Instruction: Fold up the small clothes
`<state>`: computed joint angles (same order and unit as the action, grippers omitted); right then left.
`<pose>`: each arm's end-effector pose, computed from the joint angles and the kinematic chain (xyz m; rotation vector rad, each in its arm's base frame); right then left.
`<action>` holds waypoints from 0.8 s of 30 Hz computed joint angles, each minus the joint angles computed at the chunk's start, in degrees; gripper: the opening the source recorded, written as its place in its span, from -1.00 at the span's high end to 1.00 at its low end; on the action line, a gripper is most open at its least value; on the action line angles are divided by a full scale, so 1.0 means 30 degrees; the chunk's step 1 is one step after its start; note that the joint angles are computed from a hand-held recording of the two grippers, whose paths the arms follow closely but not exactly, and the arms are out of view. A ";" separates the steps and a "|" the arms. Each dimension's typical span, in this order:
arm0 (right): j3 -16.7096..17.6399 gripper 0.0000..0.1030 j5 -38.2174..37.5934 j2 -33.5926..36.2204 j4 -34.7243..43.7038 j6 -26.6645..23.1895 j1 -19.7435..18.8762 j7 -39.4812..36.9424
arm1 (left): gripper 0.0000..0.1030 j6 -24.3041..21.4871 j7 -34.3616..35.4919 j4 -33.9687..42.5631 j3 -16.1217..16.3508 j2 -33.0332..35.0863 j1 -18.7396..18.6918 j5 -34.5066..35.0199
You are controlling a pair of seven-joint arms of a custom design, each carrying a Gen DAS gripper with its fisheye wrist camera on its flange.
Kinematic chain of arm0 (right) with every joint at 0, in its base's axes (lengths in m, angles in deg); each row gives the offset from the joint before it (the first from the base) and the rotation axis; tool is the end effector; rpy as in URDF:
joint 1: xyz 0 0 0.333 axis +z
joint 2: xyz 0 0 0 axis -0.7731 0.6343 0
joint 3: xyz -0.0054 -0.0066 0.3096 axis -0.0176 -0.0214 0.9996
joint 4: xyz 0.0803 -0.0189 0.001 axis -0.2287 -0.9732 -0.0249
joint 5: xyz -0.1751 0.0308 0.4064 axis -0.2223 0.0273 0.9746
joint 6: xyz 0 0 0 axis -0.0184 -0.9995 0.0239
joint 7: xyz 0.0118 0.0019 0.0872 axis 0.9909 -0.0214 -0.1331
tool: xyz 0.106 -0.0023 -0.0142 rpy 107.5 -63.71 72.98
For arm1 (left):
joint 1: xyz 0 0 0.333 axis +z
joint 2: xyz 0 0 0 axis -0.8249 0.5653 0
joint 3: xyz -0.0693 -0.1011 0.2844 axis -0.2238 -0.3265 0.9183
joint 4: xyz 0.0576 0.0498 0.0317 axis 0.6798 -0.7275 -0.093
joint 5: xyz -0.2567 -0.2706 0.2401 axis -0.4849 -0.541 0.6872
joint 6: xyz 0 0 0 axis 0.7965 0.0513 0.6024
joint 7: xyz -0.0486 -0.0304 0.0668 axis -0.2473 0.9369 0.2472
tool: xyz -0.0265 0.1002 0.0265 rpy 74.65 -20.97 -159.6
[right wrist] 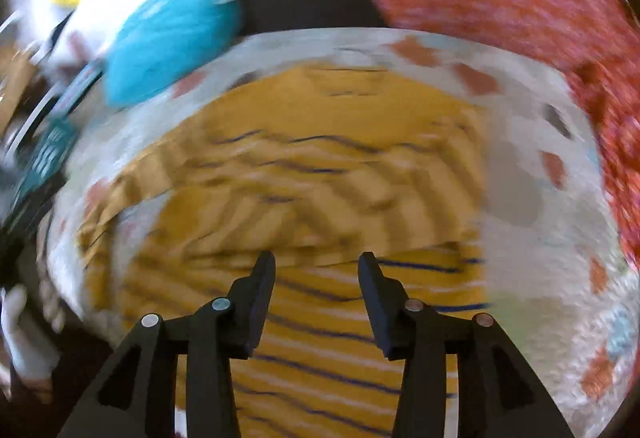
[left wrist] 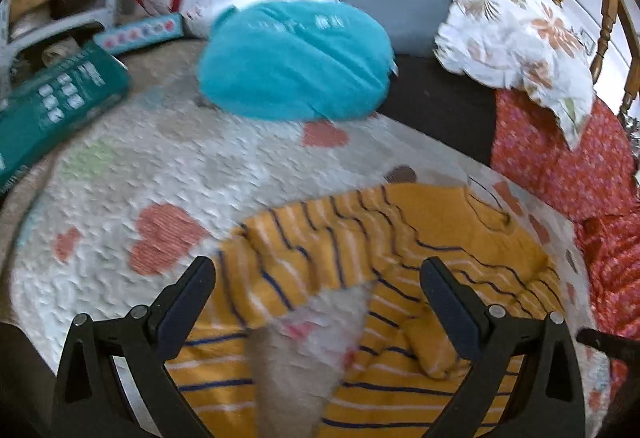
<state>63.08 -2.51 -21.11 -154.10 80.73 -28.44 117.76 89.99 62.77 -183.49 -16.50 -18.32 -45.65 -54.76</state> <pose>0.4741 0.1815 0.4629 -1.9994 1.6724 -0.2376 0.4036 -0.1467 0.4420 -2.1108 1.2739 -0.8907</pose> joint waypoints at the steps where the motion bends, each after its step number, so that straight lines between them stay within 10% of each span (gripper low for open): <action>1: -0.0545 0.09 0.0709 0.0564 0.0587 -0.0265 0.0200 -0.0418 | -0.98 0.0039 0.0091 0.0183 0.0168 0.0457 -0.0196 -0.0138; 10: 0.0455 0.11 0.3259 0.6794 0.5542 -0.3744 -0.0899 0.1363 | -0.98 0.0079 -0.0299 -0.0049 0.0638 0.0510 -0.0352 -0.0300; 12: 0.0934 0.87 0.2997 0.7664 0.6446 -0.4208 -0.1250 0.1728 | -0.98 0.0282 -0.0323 -0.0206 0.0965 0.0502 -0.0469 -0.0634; 19: 0.2062 0.87 0.4043 1.0134 0.9763 -0.2289 -0.2038 0.1072 | -0.98 0.0699 -0.0490 -0.0345 0.1012 0.0491 -0.0053 -0.1343; 24: 0.2234 0.85 -0.0407 1.0557 1.1164 -0.2101 -0.1482 0.3488 | -0.98 0.0103 -0.0870 -0.0662 0.0656 -0.0376 0.0532 -0.1330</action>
